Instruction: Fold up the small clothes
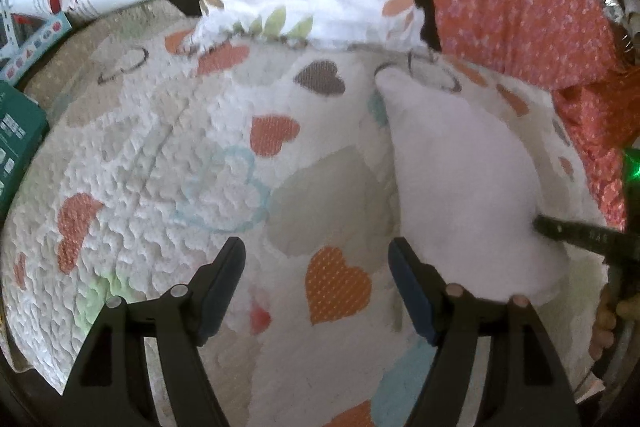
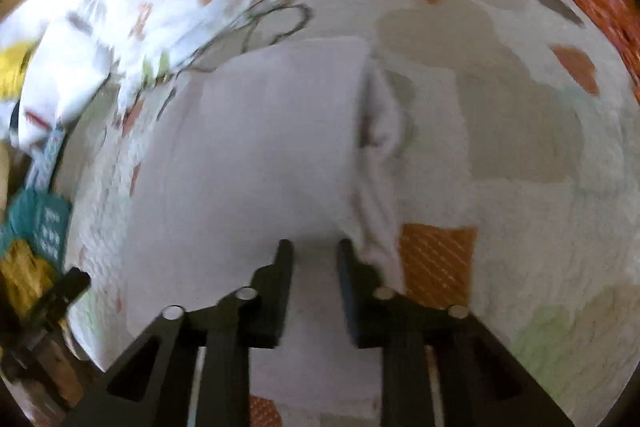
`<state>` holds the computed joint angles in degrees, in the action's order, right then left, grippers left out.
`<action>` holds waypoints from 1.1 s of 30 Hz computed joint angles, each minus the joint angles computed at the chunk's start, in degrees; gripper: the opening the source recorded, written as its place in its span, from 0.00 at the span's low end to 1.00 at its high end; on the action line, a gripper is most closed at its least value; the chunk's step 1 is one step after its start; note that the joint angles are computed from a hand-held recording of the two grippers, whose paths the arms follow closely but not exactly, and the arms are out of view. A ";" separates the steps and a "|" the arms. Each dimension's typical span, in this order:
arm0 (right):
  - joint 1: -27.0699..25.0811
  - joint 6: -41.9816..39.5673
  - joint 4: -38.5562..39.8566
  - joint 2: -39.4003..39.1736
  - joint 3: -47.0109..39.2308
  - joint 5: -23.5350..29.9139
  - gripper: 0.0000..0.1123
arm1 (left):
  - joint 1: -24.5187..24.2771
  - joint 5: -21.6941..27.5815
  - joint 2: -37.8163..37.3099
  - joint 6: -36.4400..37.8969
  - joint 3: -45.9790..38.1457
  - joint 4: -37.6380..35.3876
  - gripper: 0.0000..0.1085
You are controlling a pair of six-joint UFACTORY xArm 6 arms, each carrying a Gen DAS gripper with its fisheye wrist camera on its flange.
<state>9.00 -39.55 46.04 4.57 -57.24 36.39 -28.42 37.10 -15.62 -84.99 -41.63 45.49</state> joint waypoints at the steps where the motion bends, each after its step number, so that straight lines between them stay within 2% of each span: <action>1: -0.01 1.31 -3.01 -1.43 1.23 -1.66 0.17 | -1.01 2.09 -0.33 -2.39 -0.47 2.49 0.70; 3: 1.54 0.91 -6.86 -4.71 5.68 -9.05 0.20 | -4.25 9.34 -0.54 -8.61 -1.97 8.22 0.78; 4: 2.88 1.77 -8.32 -6.73 8.34 -11.80 0.25 | -6.73 14.89 -0.41 -12.18 -3.01 11.45 0.83; 6: 3.21 3.78 -11.51 -8.35 9.12 -13.09 0.30 | -11.31 24.68 -0.07 -17.17 -4.75 16.44 0.88; 8: 3.29 3.44 -10.28 -9.24 9.04 -13.78 0.30 | -15.88 32.92 0.53 -20.39 -6.37 20.87 0.95; 11: 4.90 5.36 -8.44 -9.29 8.42 -16.16 0.35 | -20.53 38.02 0.76 -20.85 -7.67 24.93 0.95; 14: 4.98 6.00 -6.43 -14.18 10.97 -16.78 0.43 | -24.08 41.13 1.63 -19.75 -9.69 25.60 0.95; 19: 6.47 5.72 -5.48 -25.26 20.09 -21.80 0.55 | -28.89 42.85 -0.10 -24.30 -10.01 26.52 0.95; 21: 6.67 7.34 -7.61 -29.32 24.57 -23.14 0.55 | -30.82 42.74 -1.13 -26.94 -9.03 26.94 0.95; 24: 6.77 10.72 -13.99 -33.70 30.24 -24.33 0.56 | -31.25 39.37 -2.20 -27.78 -7.28 25.49 0.95; 28: 7.07 17.90 -25.86 -34.39 34.89 -26.83 0.57 | -28.51 32.75 -1.43 -23.16 -6.80 21.40 0.95; 30: 7.16 20.32 -28.79 -33.27 35.18 -26.33 0.57 | -27.33 30.09 -0.98 -22.85 -6.23 20.28 0.95; 33: 7.78 20.87 -29.12 -31.83 34.97 -26.71 0.57 | -25.56 26.70 -0.22 -22.02 -5.52 18.43 0.95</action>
<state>16.78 -18.68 16.92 -27.25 -22.27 9.68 -53.98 63.81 -15.85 -107.02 -47.15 63.92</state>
